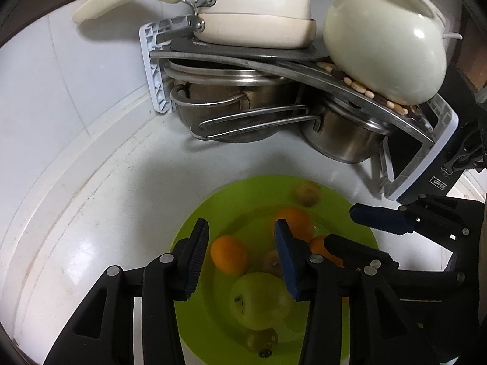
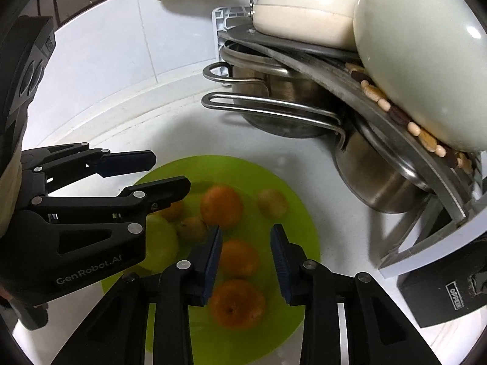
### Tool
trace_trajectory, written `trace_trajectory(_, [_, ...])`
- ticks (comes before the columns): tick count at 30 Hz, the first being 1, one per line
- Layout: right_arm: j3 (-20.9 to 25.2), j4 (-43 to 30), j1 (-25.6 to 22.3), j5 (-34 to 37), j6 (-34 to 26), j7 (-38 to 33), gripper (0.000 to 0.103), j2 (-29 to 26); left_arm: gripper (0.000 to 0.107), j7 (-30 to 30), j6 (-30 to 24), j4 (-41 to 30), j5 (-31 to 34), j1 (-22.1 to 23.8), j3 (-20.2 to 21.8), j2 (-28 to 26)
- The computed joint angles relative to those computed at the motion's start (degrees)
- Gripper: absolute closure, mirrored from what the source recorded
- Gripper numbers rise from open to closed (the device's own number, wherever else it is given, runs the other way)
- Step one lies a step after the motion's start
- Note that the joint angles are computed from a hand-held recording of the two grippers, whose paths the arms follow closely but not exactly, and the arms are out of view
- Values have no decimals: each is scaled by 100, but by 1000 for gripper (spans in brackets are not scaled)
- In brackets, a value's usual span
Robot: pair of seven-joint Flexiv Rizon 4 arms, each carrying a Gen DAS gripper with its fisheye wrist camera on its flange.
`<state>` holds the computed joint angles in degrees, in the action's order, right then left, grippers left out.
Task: Organize fruits
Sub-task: 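Carry the orange and kiwi over the green plate and open both tools, then withdraw both tools toward the yellow pear and small green fruit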
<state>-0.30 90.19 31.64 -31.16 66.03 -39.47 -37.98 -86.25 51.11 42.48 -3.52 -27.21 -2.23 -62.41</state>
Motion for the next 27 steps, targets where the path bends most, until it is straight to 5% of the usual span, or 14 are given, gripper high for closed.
trace_trajectory(7, [-378, 517, 279, -574, 245, 594, 65, 419, 56, -105, 686, 935, 146, -23, 39, 578])
trace_trajectory(16, [-779, 1515, 504, -2272, 593, 2309, 58, 1280, 45, -291, 1696, 2371, 320, -71, 69, 1498])
trace_trajectory(27, [-464, 2442, 214, -4201, 428, 4279, 51, 2268, 37, -80, 2683, 3737, 286, -156, -196, 2334])
